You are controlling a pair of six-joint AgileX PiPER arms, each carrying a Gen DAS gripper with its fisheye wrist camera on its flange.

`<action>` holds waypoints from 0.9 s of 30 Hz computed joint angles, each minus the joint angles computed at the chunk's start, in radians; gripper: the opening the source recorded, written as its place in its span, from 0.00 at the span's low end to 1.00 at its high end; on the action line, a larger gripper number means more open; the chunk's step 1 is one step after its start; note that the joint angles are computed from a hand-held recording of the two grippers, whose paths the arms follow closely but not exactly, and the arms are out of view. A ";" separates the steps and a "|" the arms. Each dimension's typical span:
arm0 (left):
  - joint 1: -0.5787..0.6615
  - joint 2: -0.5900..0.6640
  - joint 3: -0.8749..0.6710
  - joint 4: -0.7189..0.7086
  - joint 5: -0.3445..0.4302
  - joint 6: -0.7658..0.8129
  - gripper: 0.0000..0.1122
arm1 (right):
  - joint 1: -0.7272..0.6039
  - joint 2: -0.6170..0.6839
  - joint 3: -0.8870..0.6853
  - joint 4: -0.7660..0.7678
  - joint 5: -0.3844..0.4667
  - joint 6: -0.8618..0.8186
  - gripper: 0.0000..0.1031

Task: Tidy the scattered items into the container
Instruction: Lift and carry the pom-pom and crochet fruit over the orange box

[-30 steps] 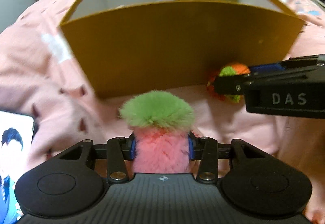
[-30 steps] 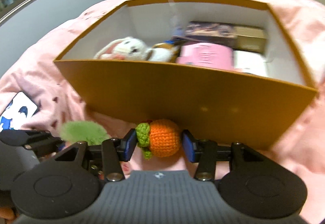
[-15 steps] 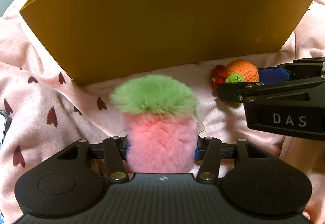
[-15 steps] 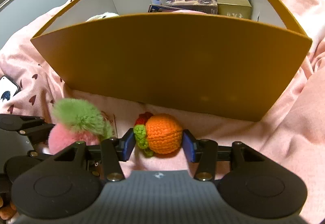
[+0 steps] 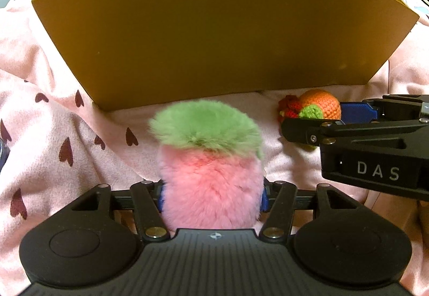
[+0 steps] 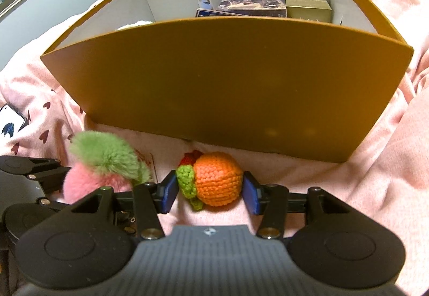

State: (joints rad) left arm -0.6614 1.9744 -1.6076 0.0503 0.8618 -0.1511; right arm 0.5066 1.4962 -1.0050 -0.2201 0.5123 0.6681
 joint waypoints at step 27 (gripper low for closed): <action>0.141 -0.182 0.220 -0.105 -0.251 0.189 0.45 | 0.080 -0.092 0.047 -0.328 -0.027 0.291 0.50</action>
State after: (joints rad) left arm -0.5207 1.7924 -1.3879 -0.0546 0.6110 0.0374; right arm 0.5868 1.4046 -0.9582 -0.5480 0.4852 0.9592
